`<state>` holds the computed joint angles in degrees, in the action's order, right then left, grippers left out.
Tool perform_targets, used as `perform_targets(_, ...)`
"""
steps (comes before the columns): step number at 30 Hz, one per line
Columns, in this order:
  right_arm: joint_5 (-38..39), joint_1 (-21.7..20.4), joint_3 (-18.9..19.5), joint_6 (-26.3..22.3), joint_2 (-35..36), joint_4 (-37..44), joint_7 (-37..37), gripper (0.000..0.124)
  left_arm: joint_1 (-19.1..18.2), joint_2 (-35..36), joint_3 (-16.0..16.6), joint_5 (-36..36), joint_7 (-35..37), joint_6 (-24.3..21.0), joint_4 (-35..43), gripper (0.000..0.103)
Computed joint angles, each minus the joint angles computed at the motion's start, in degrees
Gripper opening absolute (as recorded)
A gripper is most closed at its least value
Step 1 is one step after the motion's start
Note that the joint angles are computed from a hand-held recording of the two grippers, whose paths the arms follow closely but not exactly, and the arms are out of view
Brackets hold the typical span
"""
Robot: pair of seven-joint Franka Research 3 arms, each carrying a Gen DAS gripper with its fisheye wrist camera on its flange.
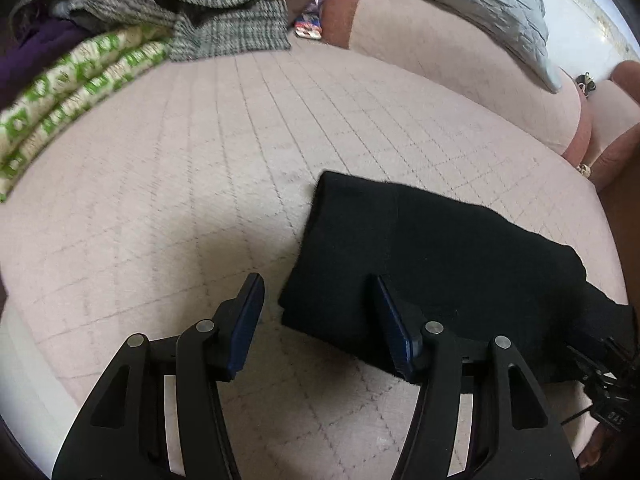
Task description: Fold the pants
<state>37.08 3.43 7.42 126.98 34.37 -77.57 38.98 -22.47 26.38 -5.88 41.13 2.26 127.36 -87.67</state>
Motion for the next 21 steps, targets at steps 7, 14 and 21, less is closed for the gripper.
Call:
perform_targets(7, 2.28, -2.89, -1.31, 1.53, -2.43, -1.77, 0.65, 0.049, -1.34, -1.93, -0.4, 3.08, -1.62, -0.16, 0.41, 0.058)
perform_targets(14, -0.08, -5.55, -3.74, 2.83, -3.12, -0.63, 2.96, 0.053, -2.21, 2.54, -1.23, 1.04, 3.11, 3.03, 7.13, 0.058)
perform_targets(21, -2.37, -10.23, -6.62, 5.11, -2.2, 1.37, 6.95, 0.055, -3.46, 11.83, -1.84, -7.19, 12.76, 7.09, 19.25, 0.058)
